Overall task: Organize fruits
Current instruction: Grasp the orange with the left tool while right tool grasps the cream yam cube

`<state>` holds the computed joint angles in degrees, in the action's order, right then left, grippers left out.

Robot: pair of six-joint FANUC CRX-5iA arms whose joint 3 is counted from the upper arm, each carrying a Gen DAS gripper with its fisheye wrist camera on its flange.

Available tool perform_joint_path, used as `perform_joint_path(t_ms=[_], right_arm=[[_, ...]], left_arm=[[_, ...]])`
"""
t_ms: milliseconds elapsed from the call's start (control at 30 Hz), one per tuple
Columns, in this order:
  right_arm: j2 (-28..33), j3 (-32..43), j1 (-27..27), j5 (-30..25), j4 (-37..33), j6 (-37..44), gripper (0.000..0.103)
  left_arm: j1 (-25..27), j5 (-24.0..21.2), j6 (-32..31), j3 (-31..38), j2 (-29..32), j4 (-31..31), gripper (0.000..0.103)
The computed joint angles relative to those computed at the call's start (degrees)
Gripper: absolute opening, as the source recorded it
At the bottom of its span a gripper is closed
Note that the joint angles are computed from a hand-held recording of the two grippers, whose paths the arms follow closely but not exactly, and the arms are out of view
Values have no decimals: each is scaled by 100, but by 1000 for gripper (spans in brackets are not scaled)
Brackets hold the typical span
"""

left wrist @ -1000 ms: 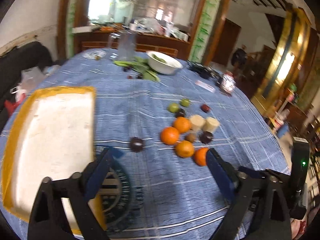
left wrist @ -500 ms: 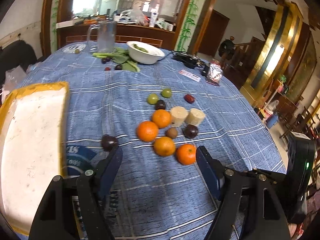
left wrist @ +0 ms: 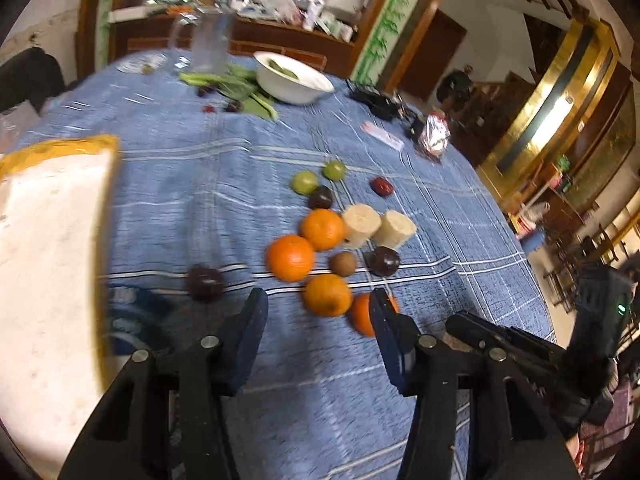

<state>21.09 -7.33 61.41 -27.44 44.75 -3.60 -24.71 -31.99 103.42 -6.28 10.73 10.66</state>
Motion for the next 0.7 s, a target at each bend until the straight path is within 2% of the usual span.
perform_joint_path(t_ms=[167, 200, 267, 367, 433, 533, 567, 600, 633, 667, 700], right_arm=[[-46, -118, -38, 190, 115, -115, 21], [-48, -122, -39, 200, 118, -121, 21], [-63, -162, -50, 243, 175, -169, 21], [-68, -172, -49, 258, 207, -173, 21], [-43, -120, -29, 204, 153, -77, 21], [12, -16, 23, 53, 84, 93, 21], [29, 17, 40, -4, 83, 128, 21], [35, 25, 47, -34, 104, 128, 21], [37, 23, 51, -52, 145, 98, 21], [32, 13, 48, -52, 166, 76, 21], [24, -7, 42, -43, 199, 40, 21]], left_arm=[[-63, -250, -145, 494, 570, 57, 47], [-74, -359, -27, 617, 672, -61, 43], [-56, -216, 10, 528, 670, 3, 32], [-61, -136, 122, 436, 613, -22, 31], [-166, -231, 513, 597, 624, -500, 32], [-253, -346, 991, 779, 673, -982, 41], [-254, -346, 1025, 783, 672, -1008, 41], [-232, -284, 971, 729, 656, -954, 41], [-208, -191, 873, 651, 631, -852, 31], [-199, -54, 770, 544, 590, -723, 29], [-224, -120, 898, 600, 586, -895, 29]])
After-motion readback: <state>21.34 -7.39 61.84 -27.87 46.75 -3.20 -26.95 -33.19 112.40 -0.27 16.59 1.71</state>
